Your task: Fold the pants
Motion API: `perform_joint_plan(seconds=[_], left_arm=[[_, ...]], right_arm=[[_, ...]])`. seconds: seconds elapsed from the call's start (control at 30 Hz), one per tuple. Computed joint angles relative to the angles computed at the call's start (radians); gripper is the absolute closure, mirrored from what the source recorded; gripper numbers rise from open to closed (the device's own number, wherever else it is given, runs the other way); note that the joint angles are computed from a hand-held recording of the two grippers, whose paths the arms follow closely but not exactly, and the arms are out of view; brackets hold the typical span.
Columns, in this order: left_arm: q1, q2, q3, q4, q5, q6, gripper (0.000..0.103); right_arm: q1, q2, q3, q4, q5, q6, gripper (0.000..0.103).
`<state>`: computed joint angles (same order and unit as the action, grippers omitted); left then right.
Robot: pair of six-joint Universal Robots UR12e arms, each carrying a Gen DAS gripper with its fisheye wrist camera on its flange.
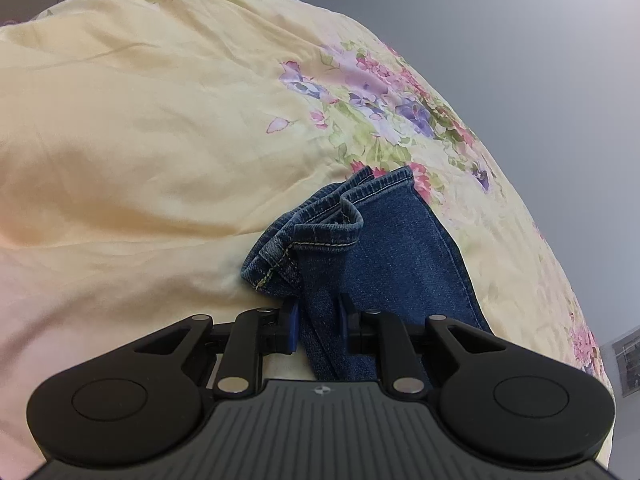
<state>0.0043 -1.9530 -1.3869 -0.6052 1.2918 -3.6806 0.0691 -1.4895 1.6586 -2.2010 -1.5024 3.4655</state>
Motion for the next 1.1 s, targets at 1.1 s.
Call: perform_joint_plan(seconds=[1.1], left_arm=[[-0.625,-0.110,0.274,0.082,0.391,0.939,0.088]], right_arm=[[-0.541,-0.498,0.369,-0.028,0.269,0.016,0.103]])
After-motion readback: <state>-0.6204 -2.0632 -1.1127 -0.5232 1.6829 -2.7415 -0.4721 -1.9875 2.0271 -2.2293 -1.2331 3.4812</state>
